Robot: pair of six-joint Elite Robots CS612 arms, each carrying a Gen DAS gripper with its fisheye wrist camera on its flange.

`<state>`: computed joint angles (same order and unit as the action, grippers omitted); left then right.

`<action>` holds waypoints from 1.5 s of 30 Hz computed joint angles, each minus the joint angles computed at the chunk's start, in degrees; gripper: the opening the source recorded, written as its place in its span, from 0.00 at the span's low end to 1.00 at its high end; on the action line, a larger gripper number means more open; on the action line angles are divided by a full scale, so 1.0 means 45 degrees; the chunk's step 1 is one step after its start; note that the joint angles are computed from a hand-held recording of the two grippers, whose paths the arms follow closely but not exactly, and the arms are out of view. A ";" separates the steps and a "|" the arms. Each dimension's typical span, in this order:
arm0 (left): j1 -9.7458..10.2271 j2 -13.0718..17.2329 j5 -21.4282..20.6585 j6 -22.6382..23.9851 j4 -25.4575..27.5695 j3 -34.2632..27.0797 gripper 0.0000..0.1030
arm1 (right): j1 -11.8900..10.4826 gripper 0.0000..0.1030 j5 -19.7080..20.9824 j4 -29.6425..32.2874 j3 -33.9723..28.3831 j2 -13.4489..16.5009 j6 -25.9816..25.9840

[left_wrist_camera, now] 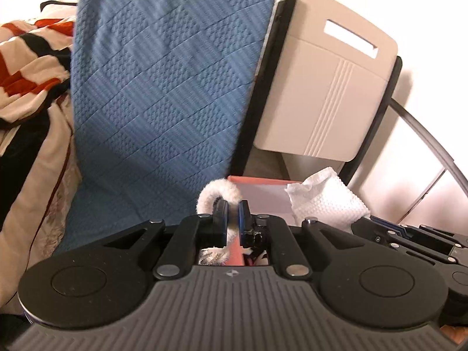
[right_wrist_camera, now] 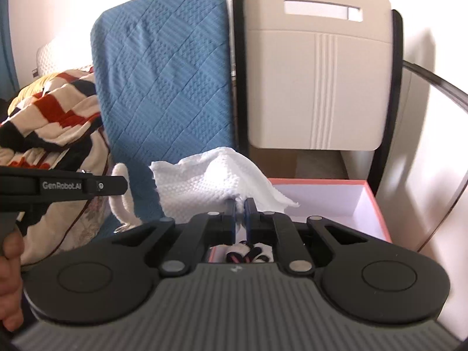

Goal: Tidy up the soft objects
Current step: 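Carry the tissue with the right tool while the left tool carries the hair tie over the box, then open both tools to drop the tissue and hair tie into the box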

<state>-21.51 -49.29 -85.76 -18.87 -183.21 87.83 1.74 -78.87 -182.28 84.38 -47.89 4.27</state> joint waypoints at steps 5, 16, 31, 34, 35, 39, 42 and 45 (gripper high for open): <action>-0.0159 0.0225 -0.0239 -0.0053 0.0229 -0.0579 0.08 | -0.0308 0.09 -0.0017 0.0014 -0.0111 0.0029 0.0037; -0.0571 0.1247 -0.1204 -0.0153 0.1257 -0.1779 0.08 | -0.0943 0.10 -0.0399 0.0586 0.0235 0.0173 0.0116; -0.0793 0.1911 -0.1666 -0.0195 0.2527 -0.1795 0.09 | -0.1212 0.10 -0.0085 0.2168 0.0490 0.0781 0.0491; -0.0796 0.1986 -0.1686 -0.0128 0.2718 -0.1870 0.09 | -0.1162 0.10 -0.0139 0.2368 0.0392 0.0877 0.0583; -0.0797 0.2007 -0.1682 -0.0128 0.2708 -0.1879 0.09 | -0.1169 0.11 -0.0179 0.2390 0.0404 0.0888 0.0716; -0.0784 0.2077 -0.1703 -0.0105 0.2855 -0.1981 0.24 | -0.1230 0.12 -0.0056 0.2512 0.0311 0.0957 0.1121; -0.0756 0.2099 -0.1776 -0.0120 0.3184 -0.2124 0.70 | -0.1273 0.19 -0.0131 0.2637 0.0385 0.0845 0.1080; -0.0792 0.2010 -0.1619 0.0156 0.2790 -0.1992 0.70 | -0.1296 0.48 -0.0244 0.2408 0.0451 0.0774 0.1184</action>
<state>-25.07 -40.24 -93.04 -18.17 -170.65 78.86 -4.09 -79.97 -171.44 86.42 -44.40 9.60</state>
